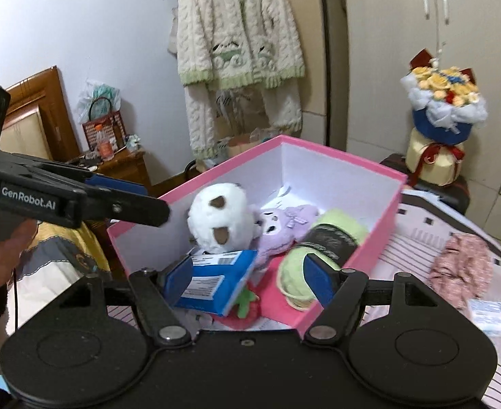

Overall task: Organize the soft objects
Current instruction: 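Grasp the white wipes pack with the right tool while the left tool grasps the pink floral cloth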

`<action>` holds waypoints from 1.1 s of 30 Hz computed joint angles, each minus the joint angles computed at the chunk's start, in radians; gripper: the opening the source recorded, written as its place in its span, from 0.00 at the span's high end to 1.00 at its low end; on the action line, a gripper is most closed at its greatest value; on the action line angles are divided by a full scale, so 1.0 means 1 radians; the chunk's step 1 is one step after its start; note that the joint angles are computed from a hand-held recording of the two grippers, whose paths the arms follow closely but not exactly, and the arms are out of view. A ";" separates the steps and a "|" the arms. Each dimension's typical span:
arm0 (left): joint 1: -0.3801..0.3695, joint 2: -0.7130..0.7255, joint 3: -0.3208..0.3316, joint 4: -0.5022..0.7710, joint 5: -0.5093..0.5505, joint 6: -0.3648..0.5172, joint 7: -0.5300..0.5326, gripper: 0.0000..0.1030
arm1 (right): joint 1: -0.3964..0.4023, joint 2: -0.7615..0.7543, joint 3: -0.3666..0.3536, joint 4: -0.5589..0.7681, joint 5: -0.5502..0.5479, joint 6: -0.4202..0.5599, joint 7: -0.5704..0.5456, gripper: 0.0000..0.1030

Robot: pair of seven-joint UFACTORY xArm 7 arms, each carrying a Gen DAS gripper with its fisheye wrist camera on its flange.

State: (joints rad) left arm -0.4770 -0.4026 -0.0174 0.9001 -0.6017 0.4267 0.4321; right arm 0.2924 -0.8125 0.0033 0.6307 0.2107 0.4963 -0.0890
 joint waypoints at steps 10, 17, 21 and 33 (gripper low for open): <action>-0.052 -0.078 -0.021 -0.036 0.021 -0.011 -0.005 0.36 | -0.093 -0.233 -0.016 -0.054 -0.048 0.143 0.036 0.20; -0.118 -0.061 -0.061 -0.001 0.038 -0.013 -0.023 0.36 | -0.181 -0.385 -0.055 -0.095 -0.100 0.229 0.019 0.18; -0.142 -0.011 -0.111 0.046 0.067 -0.031 -0.056 0.35 | -0.228 -0.432 -0.102 -0.101 -0.121 0.270 -0.013 0.16; -0.050 0.258 -0.352 0.210 0.488 -0.227 -0.528 0.33 | -0.289 -0.391 -0.281 -0.127 -0.137 0.222 -0.276 0.16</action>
